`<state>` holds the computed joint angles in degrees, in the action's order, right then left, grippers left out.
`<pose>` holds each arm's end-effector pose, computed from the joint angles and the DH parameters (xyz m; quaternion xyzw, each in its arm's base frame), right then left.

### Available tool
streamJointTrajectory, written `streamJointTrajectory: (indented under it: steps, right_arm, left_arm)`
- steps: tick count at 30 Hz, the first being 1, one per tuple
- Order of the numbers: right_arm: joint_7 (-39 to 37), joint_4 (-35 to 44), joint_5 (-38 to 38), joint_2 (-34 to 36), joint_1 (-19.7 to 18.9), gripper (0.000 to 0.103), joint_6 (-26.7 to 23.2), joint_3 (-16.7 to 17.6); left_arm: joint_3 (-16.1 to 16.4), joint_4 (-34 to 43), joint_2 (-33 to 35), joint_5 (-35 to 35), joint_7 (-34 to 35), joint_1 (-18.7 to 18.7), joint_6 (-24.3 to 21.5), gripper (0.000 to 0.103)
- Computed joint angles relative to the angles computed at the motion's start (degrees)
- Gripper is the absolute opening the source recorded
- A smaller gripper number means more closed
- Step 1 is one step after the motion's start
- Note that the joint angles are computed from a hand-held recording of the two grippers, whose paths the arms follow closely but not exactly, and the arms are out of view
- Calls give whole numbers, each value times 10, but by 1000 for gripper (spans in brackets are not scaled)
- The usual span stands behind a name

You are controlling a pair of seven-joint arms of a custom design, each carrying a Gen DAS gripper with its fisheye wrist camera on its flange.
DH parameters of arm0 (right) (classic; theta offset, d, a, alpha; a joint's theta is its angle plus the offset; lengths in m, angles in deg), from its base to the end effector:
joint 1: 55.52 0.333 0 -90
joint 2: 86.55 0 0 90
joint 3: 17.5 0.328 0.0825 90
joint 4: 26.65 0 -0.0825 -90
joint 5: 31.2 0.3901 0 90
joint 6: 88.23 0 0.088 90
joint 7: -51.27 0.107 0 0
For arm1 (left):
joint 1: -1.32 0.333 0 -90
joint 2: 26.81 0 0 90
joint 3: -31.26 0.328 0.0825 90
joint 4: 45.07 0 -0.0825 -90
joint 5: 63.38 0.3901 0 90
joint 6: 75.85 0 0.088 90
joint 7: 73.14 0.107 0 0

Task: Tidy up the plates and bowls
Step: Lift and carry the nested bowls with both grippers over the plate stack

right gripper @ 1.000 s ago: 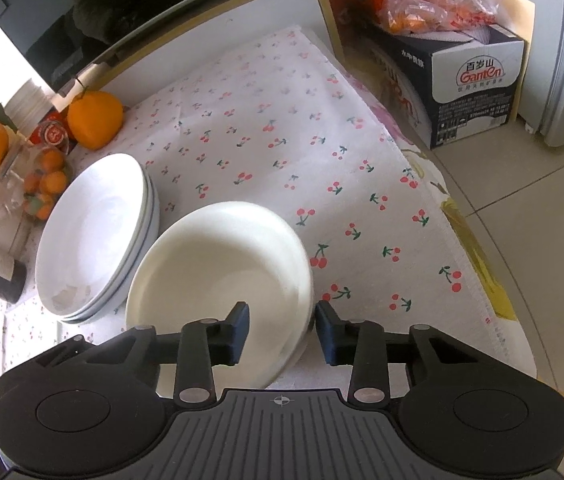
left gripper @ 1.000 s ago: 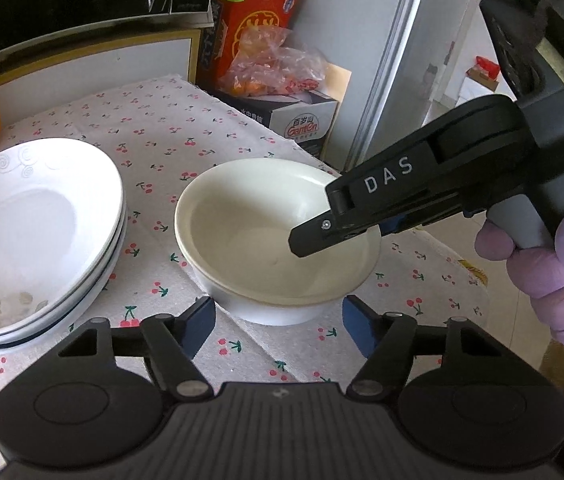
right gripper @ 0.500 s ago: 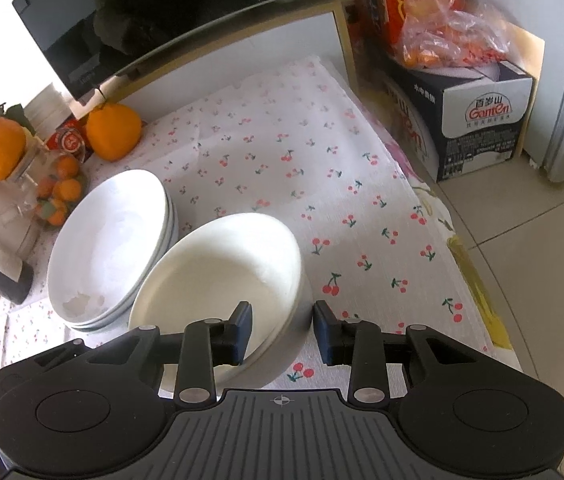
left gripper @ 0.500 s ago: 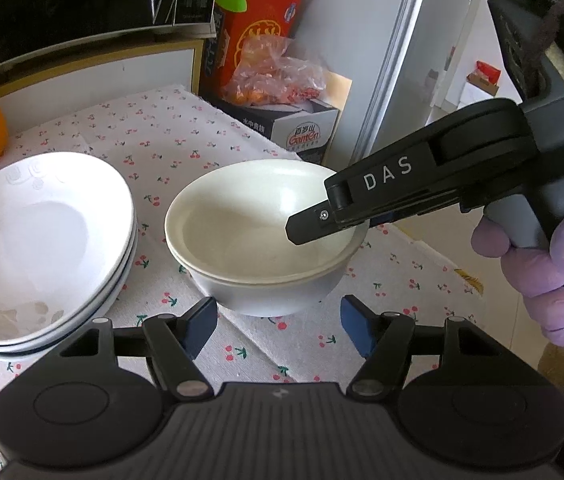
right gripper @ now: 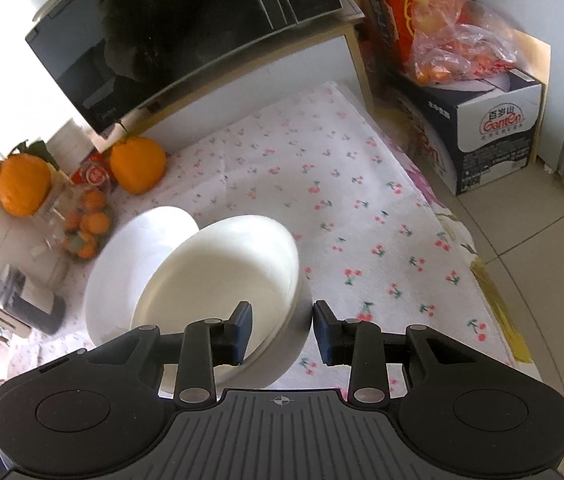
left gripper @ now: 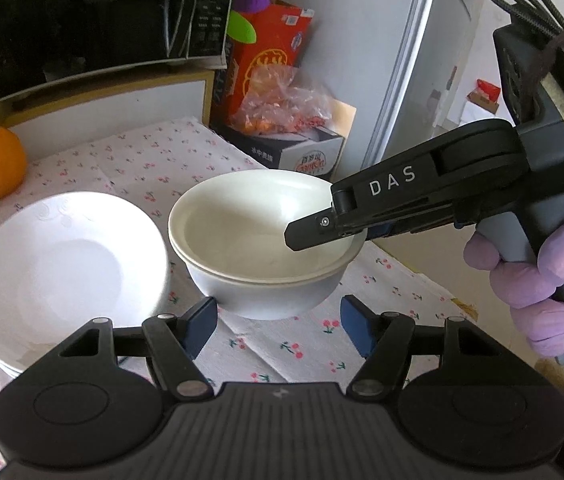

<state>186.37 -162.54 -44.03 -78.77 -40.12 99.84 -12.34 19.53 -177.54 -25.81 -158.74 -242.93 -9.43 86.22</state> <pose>0.5161 0.2169 0.3656 -0.5864 0.7169 -0.1007 0.3633 0.4983 -0.1514 0.3589 -0.4170 0.8014 -0.4110 0.1221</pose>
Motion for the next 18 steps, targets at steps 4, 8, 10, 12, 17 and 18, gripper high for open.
streamJointTrajectory:
  steps: [4, 8, 10, 12, 17, 18]
  right_arm:
    - [3, 16, 2, 9, -3, 33, 4, 10]
    - [1, 36, 5, 21, 32, 33, 6, -18]
    - [2, 49, 7, 29, 37, 33, 5, -18]
    - [3, 62, 7, 38, 32, 33, 3, -8]
    - [6, 98, 7, 64, 35, 33, 0, 3]
    - [5, 105, 7, 69, 34, 33, -1, 5]
  left_arm:
    - [4, 0, -6, 1, 2, 5, 2, 64]
    - [9, -1, -11, 7, -1, 11, 2, 64]
    - [12, 0, -12, 9, -2, 14, 4, 64]
    - [14, 0, -14, 10, -1, 18, 5, 64]
    - [21, 4, -14, 14, -6, 29, 5, 64]
    - [22, 4, -14, 15, -8, 31, 5, 64]
